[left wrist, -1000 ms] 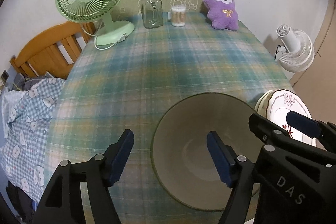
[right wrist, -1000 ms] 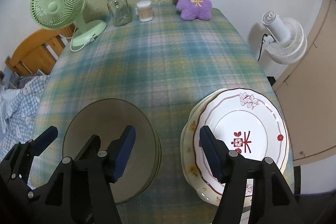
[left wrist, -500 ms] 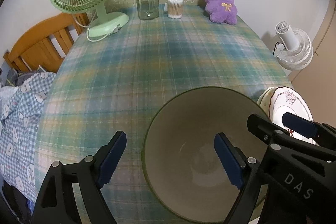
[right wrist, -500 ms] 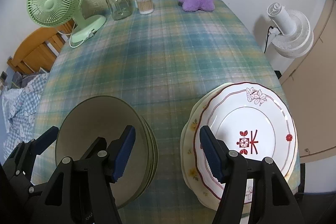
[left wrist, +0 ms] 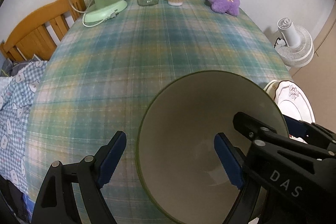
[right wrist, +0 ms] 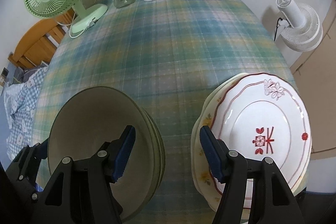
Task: Organize plates and bowls
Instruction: 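Move both grippers to the rim of the nested bowl stack, then grasp the rim of the bowl stack with both grippers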
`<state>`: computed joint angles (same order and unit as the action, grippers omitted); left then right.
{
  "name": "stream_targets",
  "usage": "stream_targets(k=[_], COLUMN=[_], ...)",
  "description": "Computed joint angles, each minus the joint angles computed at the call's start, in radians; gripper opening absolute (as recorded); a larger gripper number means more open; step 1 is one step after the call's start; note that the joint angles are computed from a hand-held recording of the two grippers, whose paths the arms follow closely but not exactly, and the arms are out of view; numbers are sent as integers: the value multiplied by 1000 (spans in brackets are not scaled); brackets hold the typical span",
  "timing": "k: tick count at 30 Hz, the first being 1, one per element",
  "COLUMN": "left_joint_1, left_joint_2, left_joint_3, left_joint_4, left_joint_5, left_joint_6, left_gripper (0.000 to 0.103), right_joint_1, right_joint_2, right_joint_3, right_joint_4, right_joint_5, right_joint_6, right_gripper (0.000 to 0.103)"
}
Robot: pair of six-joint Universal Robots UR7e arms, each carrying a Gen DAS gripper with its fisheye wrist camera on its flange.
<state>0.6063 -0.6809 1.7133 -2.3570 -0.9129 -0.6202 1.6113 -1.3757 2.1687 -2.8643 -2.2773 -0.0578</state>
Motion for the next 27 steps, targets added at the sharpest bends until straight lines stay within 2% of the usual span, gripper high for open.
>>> stream_targets(k=[13,24,27], left_joint_1=[26,26,27], left_joint_2=[21,24,23], left_joint_3=[-25,-21,-19], left_joint_4=[20,4,1], left_joint_5=[-55,-37,-37], left_joint_6=[13,64,67], left_gripper=[86,88,88], right_joint_1=[-25,-39,-44], right_joint_2=[17,18,15], right_joint_3=[-7,8,8], right_joint_4=[35,-2,4], right_joint_5=[50,87,86], right_joint_6=[45,40,43], right_gripper=[67,67,71])
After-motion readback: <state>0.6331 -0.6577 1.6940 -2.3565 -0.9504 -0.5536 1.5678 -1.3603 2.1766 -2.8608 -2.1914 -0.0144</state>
